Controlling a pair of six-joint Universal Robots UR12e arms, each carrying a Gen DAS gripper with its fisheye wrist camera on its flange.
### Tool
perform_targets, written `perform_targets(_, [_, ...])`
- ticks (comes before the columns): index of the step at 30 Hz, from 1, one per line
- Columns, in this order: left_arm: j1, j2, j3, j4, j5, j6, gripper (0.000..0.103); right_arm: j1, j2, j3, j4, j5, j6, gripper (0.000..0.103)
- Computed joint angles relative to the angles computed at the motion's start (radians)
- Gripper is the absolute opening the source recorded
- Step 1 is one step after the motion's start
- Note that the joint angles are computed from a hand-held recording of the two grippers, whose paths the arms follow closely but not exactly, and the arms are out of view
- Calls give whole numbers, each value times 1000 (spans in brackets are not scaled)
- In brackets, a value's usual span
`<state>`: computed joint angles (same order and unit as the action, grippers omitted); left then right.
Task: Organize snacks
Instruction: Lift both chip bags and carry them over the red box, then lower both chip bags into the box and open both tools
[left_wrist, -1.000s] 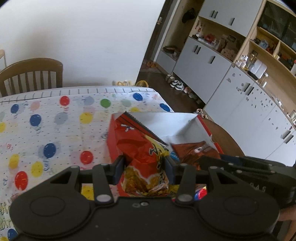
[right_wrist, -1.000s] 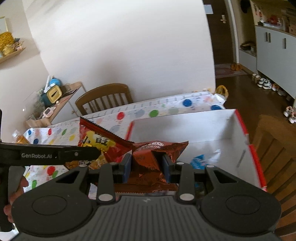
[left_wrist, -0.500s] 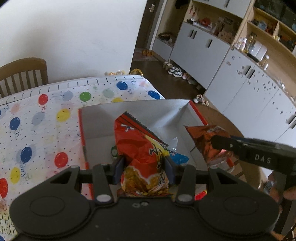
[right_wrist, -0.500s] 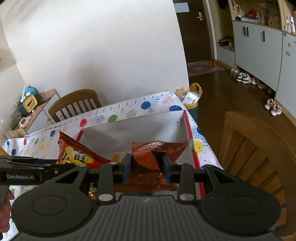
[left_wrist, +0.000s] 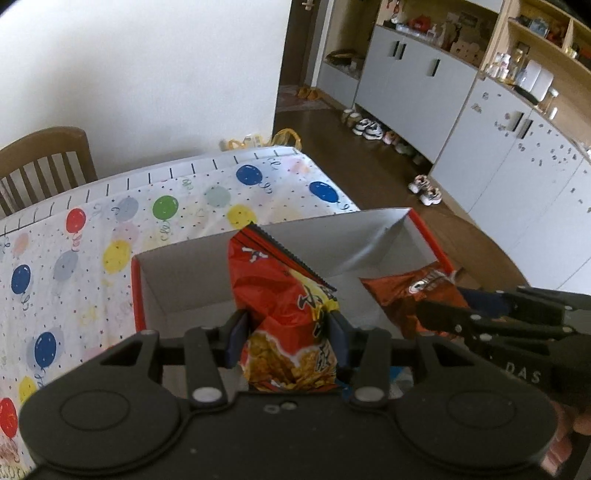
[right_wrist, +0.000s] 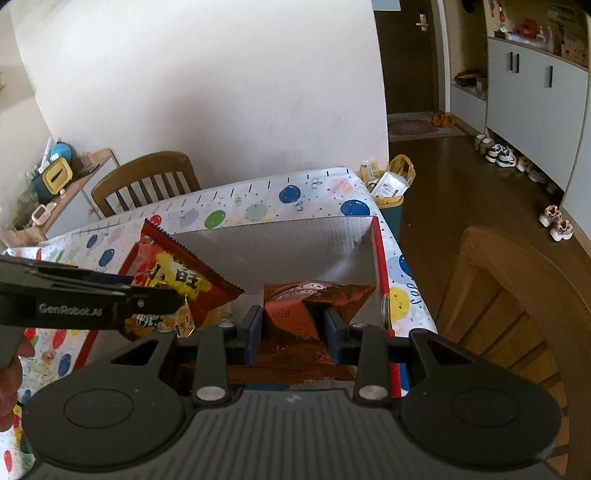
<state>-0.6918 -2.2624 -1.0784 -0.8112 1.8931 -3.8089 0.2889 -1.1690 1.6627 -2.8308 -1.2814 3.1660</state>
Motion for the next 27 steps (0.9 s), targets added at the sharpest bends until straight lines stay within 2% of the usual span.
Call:
perform_targets(14, [15,-44,68,-103,0,-30,44,2,36,-39,61,-10,-32,36])
perform_targets(20, [14,-57,90,-139,-5,-18,50,2,37,-42,73,-15,-45,38])
perform_targets(23, [4,-66,109,-163,31,6,63,3,34,-40,73,-22,-56,45])
perform_targets(25, [-2,-65,109,-160,52,16,72,3,31,-37,66,-17,-58,60])
perform_targets(27, [-6,-64,108,-153,58,24,75,0,25,-31,57,-4,-62,62])
